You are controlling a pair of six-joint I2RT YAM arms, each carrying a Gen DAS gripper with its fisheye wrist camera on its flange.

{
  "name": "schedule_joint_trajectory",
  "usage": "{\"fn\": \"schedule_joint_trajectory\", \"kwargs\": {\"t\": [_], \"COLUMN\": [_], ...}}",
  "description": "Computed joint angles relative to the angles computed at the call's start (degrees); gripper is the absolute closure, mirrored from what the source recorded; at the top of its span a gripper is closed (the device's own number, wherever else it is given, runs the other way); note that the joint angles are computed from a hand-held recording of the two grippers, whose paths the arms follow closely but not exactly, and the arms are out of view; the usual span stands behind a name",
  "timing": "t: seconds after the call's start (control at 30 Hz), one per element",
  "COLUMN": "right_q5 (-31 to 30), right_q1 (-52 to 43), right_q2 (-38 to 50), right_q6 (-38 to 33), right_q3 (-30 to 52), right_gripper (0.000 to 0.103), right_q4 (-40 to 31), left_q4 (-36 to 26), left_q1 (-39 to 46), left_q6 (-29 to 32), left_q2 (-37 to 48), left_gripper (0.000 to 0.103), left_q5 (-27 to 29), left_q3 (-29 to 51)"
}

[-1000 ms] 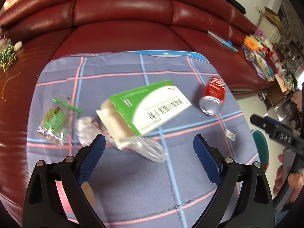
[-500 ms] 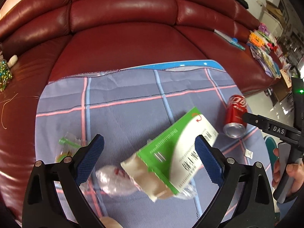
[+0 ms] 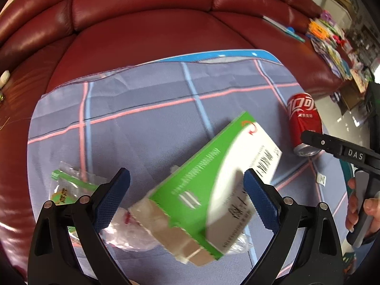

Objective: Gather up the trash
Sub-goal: 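Grasp the red Coca-Cola can with the right tool while the left tool grasps the green medicine box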

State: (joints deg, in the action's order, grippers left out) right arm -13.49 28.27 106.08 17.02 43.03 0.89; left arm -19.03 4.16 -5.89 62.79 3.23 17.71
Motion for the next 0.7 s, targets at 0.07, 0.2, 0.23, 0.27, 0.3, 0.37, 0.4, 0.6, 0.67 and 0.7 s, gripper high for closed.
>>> {"fn": "schedule_joint_trajectory", "kwargs": {"t": [0.07, 0.2, 0.23, 0.27, 0.3, 0.37, 0.4, 0.6, 0.67, 0.7], "right_q5": [0.62, 0.20, -0.05, -0.44, -0.84, -1.59, -1.89, -4.17, -4.49, -4.60], "right_q1": [0.19, -1.09, -1.59, -2.29, -3.09, -5.36, -5.99, -11.37, -12.56, -12.76], "right_q2": [-2.01, -5.68, -6.48, -7.32, -8.18, -10.48, -11.21, -16.94, -17.34, -17.34], "right_q6": [-1.25, -3.68, -4.16, -4.81, -5.45, -6.90, -7.28, -10.54, -11.26, -11.15], "right_q3": [-2.18, -6.16, -7.13, -8.14, -9.01, -11.38, -12.07, -17.47, -18.29, -18.61], "right_gripper": [0.042, 0.042, 0.042, 0.042, 0.042, 0.042, 0.042, 0.042, 0.042, 0.042], "right_q4": [0.12, -0.44, -0.41, -0.45, -0.67, -1.01, -1.16, -2.05, -1.94, -1.72], "left_q4": [0.07, 0.70, 0.68, 0.32, 0.04, -0.34, -0.47, -1.33, -1.43, -1.43], "left_q1": [-1.70, -5.99, -7.02, -8.50, -9.57, -13.29, -15.76, -31.77, -35.49, -38.17], "left_q6": [-0.60, -1.47, -1.85, -2.23, -2.64, -4.60, -6.04, -15.62, -18.29, -20.38], "left_q2": [0.00, 1.61, 1.58, 1.29, 0.77, -0.22, -0.39, -1.65, -1.98, -1.84], "left_gripper": [0.007, 0.007, 0.007, 0.007, 0.007, 0.007, 0.007, 0.007, 0.008, 0.008], "left_q5": [-0.68, -1.92, -2.44, -2.42, -2.13, -2.70, -3.70, -8.35, -9.18, -10.19], "left_q3": [-0.13, -0.06, -0.06, -0.03, -0.18, -0.61, -0.75, -1.74, -1.74, -1.56]}}
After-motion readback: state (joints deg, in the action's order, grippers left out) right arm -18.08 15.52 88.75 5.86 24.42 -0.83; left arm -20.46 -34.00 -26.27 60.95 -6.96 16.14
